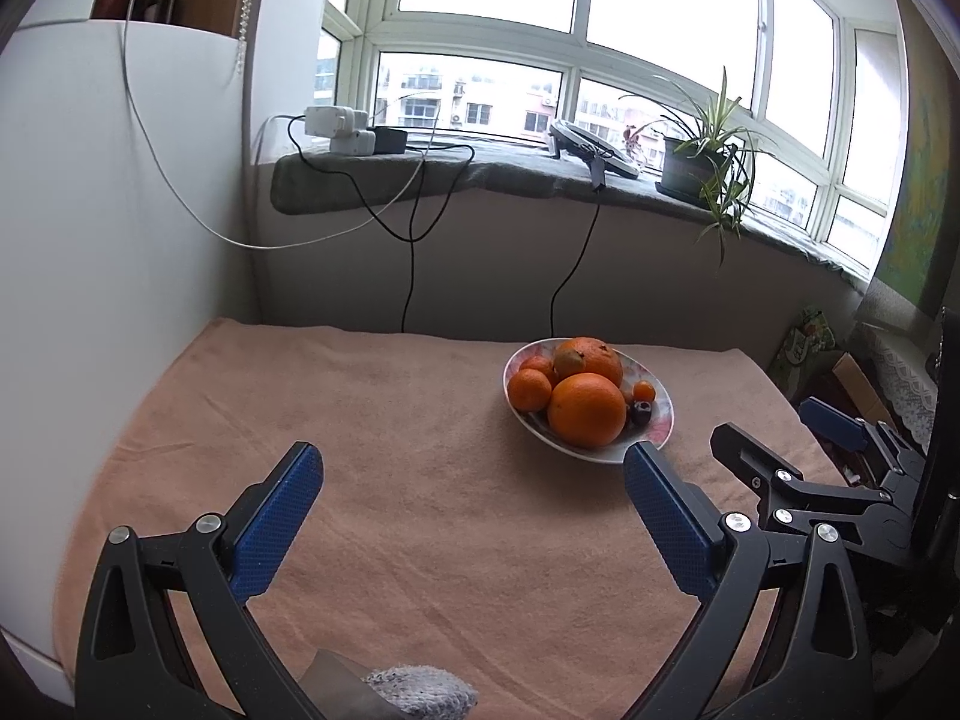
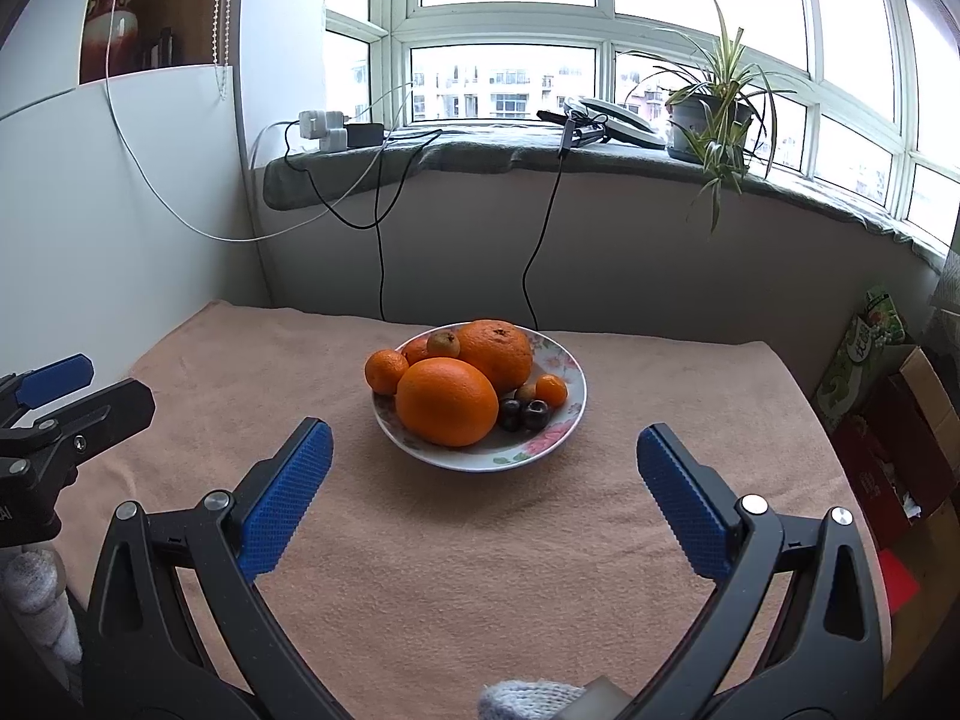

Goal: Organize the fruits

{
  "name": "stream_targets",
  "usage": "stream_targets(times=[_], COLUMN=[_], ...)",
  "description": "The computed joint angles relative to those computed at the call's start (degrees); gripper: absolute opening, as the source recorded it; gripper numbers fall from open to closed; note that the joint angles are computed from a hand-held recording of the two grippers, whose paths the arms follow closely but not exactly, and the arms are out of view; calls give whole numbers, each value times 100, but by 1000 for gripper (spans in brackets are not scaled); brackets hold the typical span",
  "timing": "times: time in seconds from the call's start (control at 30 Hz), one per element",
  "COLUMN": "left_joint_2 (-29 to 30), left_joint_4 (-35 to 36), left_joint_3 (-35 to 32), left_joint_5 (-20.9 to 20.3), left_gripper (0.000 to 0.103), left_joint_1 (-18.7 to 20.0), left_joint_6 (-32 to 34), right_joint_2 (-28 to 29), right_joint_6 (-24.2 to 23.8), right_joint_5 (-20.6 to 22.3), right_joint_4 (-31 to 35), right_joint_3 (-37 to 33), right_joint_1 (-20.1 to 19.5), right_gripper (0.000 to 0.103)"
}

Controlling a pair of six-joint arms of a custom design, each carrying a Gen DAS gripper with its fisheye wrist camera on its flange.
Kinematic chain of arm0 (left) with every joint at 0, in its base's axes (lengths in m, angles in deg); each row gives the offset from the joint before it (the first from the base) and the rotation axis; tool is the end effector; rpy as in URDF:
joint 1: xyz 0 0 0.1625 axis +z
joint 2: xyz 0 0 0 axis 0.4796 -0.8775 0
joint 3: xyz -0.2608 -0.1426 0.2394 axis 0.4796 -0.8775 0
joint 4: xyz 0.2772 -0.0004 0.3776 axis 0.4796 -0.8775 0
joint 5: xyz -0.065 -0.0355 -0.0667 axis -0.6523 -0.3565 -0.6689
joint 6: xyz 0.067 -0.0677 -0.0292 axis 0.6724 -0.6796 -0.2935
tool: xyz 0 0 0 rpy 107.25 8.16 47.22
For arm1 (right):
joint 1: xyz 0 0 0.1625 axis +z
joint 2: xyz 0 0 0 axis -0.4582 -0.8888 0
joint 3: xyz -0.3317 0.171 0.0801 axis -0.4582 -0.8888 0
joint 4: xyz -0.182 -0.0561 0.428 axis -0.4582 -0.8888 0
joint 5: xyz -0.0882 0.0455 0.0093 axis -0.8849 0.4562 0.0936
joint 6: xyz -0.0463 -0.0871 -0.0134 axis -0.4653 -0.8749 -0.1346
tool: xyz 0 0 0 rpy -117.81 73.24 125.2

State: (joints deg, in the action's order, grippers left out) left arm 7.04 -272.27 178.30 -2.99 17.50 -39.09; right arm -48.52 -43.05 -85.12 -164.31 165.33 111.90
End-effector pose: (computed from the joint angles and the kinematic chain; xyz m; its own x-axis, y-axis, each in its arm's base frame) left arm -0.2777 -0.6107 0.0043 -0.7748 -0.1687 -0.6093 0.4631 0.5048 -0.7286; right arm 0.0671 -0.6564 0.2001 -0.6473 -0.3959 0.6514 -0.7520 0.4715 -0.4607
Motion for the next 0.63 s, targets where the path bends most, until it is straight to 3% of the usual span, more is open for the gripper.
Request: stream_targets(times=[0.43, 0.63], left_joint_2=[11, 121], left_joint_4=[70, -114], left_joint_3=[-19, -96], left_joint_5=[6, 65], left_gripper=[100, 100], left_joint_1=[9, 5], left_joint_6=[-26, 210], right_joint_2=[24, 25], right_joint_6=[-49, -241], right_joint_5=[-14, 229], right_joint_4=[-7, -287], right_joint_3=[-22, 76], right_joint_1=[-10, -72], right_gripper=[103, 103])
